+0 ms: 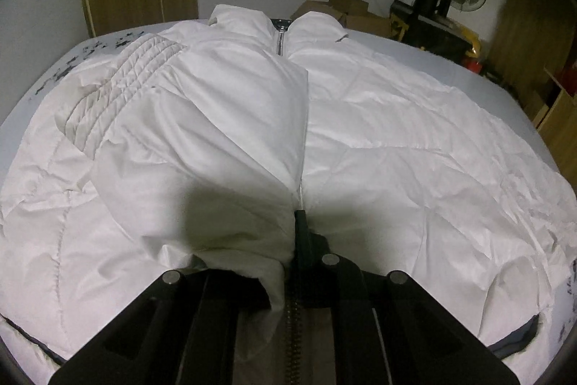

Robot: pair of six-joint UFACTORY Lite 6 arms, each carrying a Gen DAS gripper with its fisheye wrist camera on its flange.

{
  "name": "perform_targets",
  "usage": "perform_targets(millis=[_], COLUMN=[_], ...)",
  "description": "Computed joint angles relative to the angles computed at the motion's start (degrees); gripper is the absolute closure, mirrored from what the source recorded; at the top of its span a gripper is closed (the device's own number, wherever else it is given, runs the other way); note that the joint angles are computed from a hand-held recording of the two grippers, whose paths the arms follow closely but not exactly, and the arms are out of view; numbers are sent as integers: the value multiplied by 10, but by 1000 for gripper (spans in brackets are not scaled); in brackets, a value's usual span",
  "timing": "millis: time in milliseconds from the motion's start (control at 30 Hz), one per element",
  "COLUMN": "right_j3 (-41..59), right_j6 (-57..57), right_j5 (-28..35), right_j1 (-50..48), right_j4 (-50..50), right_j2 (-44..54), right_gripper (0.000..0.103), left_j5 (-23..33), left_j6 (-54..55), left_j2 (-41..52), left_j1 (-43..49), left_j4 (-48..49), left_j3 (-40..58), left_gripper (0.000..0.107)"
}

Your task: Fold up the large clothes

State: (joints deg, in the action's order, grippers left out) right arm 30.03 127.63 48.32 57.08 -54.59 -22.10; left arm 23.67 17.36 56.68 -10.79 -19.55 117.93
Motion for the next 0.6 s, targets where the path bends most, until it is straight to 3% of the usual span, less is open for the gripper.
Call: perform_targets(millis=[67,100,167,233,300,400,500,600], right_j3=[6,11,22,39,51,108,210,383], right_j6=[-4,-11,-20,-21,-34,-124,-220,-364], right_j5=[6,11,34,79,99,89,77,65], right_j1=[5,6,14,28,35,1,-26,-57], right_j4=[5,8,10,4,-12,-2,6,22], right_j2=[2,1,-2,-5,-13,13,91,232], right_gripper=[0,0,0,0,0,0,0,0], left_j5=[10,31,107,172,212,287,316,373], left_j6=[89,139,240,326,432,540,585,633], left_j2=[-11,-27,-21,-52,-141,-263,-357,-389], left_j1=[19,32,68,102,149,246,356,482], left_j4=[-95,-155,-266,-353,-446,-511,-517,-532], left_j3=[-16,-31,-16,-50,-156,-272,-335,-350], left_gripper=[96,90,65,6,4,4,4,4])
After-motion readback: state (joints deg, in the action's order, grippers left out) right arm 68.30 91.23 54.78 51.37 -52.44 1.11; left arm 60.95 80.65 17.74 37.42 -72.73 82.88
